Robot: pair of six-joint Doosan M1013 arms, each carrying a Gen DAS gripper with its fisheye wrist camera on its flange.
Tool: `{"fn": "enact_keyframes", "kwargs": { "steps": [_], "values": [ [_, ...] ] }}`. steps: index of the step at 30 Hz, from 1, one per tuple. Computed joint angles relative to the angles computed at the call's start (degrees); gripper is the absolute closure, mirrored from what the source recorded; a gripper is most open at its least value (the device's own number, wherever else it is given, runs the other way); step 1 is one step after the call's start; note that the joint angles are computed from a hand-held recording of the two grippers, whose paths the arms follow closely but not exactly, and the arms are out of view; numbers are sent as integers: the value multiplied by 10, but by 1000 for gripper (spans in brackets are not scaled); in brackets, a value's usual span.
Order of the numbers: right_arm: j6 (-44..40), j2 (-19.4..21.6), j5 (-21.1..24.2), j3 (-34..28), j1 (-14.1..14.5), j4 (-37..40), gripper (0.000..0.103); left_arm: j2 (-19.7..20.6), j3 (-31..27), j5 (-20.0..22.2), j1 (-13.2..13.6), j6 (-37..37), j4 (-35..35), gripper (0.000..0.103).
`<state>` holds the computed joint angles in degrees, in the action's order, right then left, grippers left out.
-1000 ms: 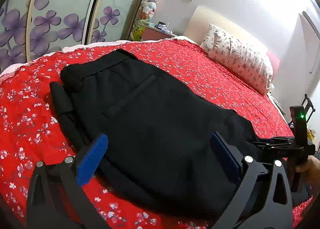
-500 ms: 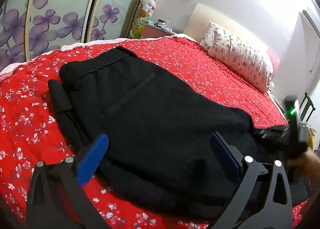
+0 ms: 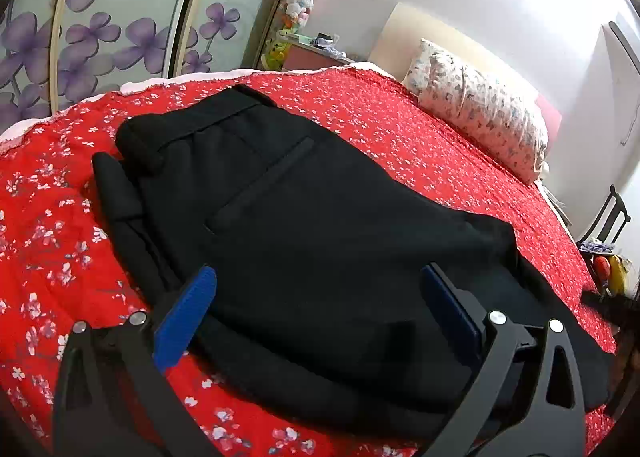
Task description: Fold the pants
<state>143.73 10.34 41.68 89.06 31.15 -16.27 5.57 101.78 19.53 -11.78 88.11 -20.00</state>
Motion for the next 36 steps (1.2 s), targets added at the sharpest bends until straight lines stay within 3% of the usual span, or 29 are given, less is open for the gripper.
{"fn": "enact_keyframes", "kwargs": {
  "steps": [1, 2, 3, 4, 7, 9, 11, 14, 16, 18, 20, 22, 25, 26, 29, 31, 34, 36],
  "values": [
    [24, 3, 42, 1, -5, 8, 44, 0, 0, 0, 0, 4, -5, 2],
    [72, 5, 81, 13, -7, -14, 67, 0, 0, 1, 2, 17, -20, 2],
    [100, -2, 89, 22, -9, -24, 76, -1, 0, 4, 7, 48, -56, 2],
    [145, -18, 68, 45, -11, -38, 76, -3, 0, 10, 12, 77, -90, 2],
    [257, -53, 63, 78, -6, -66, 73, -18, -1, 30, 37, 156, -177, 2],
    [287, -79, 32, 106, 16, -110, 63, -22, -3, 34, 52, 211, -231, 2],
    [322, -101, -2, 131, 40, -158, 35, -17, -22, 70, 74, 260, -280, 2],
    [402, -129, -72, 170, 72, -245, 34, 1, -51, 121, 93, 275, -305, 2],
    [466, -133, -83, 187, 88, -298, 34, 17, -75, 160, 99, 258, -296, 2],
    [469, -131, -90, 193, 87, -290, 34, 34, -96, 193, 100, 224, -262, 2],
    [436, -126, -84, 192, 75, -233, 34, 49, -111, 222, 97, 169, -205, 2],
    [470, -129, -102, 206, 74, -249, 35, 66, -123, 268, 96, 129, -161, 2],
    [475, -126, -101, 207, 77, -262, 34, 51, -99, 243, 93, 171, -158, 4],
    [471, -124, -97, 205, 78, -264, 34, 48, -95, 251, 95, 183, -177, 4],
    [493, -122, -97, 207, 82, -290, 33, 45, -82, 330, 122, 278, -344, 4],
    [512, -124, -100, 214, 85, -311, 32, 45, -74, 372, 132, 301, -402, 3],
    [517, -123, -99, 214, 87, -322, 31, 56, -78, 409, 130, 260, -406, 3],
    [516, -123, -97, 214, 89, -323, 31, 59, -76, 406, 129, 236, -403, 3]
  ]
}}
